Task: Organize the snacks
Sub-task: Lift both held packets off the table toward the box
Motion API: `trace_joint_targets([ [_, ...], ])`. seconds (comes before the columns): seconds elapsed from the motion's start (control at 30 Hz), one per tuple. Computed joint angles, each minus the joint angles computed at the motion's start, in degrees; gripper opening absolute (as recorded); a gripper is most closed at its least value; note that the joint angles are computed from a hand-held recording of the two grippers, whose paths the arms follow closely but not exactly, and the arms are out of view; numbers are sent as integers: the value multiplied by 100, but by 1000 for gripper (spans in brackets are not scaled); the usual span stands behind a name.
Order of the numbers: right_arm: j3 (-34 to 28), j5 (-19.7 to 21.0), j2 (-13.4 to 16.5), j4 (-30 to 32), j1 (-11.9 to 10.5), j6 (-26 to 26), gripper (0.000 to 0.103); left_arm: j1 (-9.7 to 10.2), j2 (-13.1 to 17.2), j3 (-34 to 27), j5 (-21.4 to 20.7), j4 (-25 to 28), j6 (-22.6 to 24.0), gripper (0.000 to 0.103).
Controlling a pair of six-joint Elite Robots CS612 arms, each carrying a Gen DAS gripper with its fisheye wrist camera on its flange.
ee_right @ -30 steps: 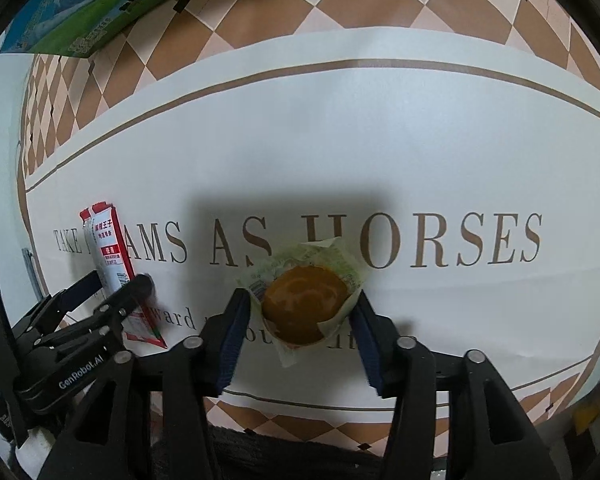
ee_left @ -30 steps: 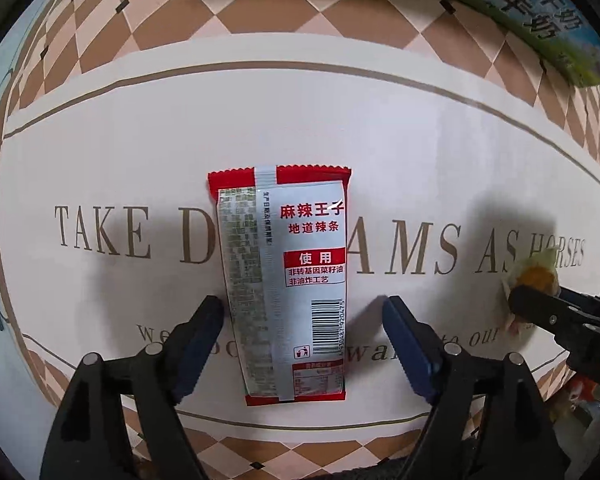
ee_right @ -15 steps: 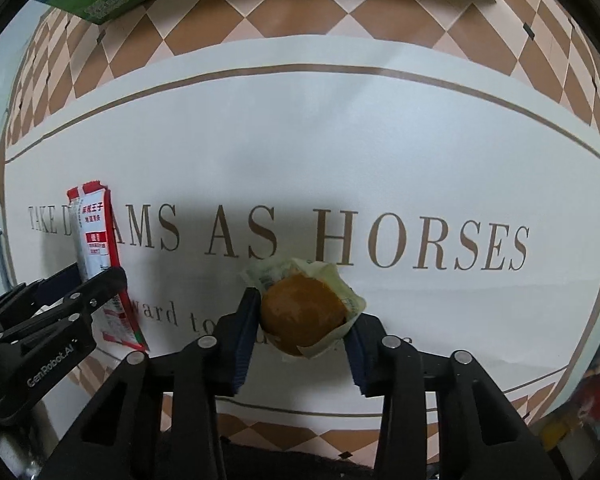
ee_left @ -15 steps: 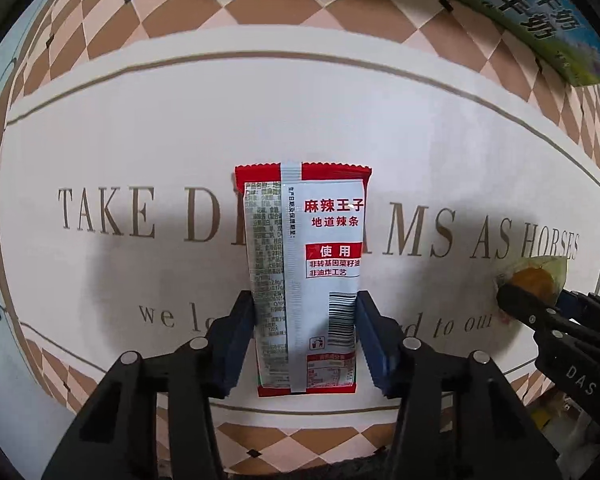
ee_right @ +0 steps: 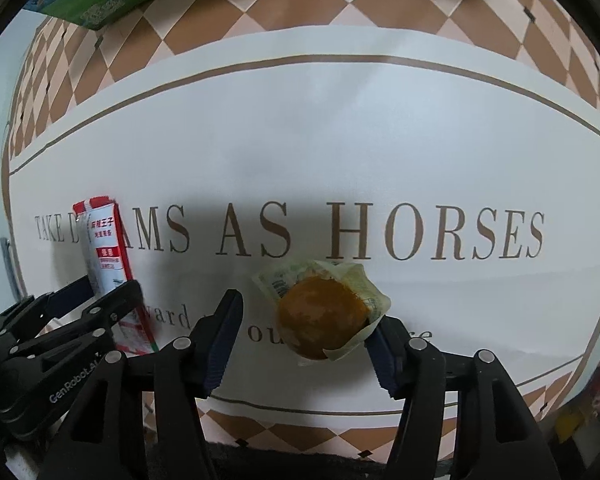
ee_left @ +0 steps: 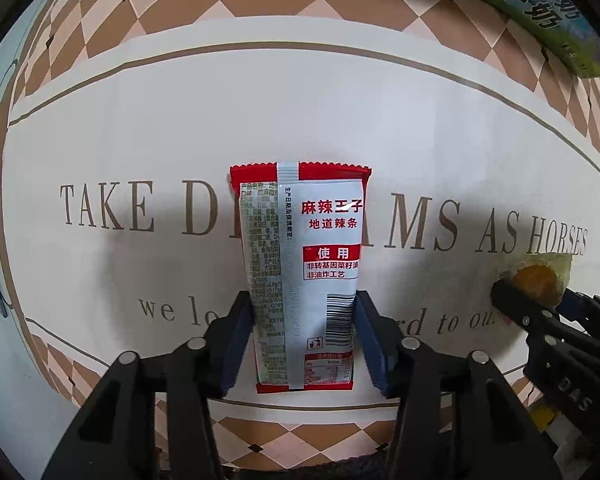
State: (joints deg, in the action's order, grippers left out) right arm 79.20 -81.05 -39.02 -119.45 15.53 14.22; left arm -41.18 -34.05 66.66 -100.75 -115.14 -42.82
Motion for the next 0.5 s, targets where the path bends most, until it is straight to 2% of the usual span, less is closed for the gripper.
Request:
trace_joint_targets([
  [0.07, 41, -85, -36, -70, 19, -26, 48, -12, -48, 67, 32, -63, -39, 44],
  [0.2, 231, 82, -146, -244, -55, -58, 42, -35, -123, 139, 69, -104, -63, 41],
  [0.5, 769, 245, -438, -562, -217, -226, 42, -110, -252, 235, 183, -257, -40, 39],
])
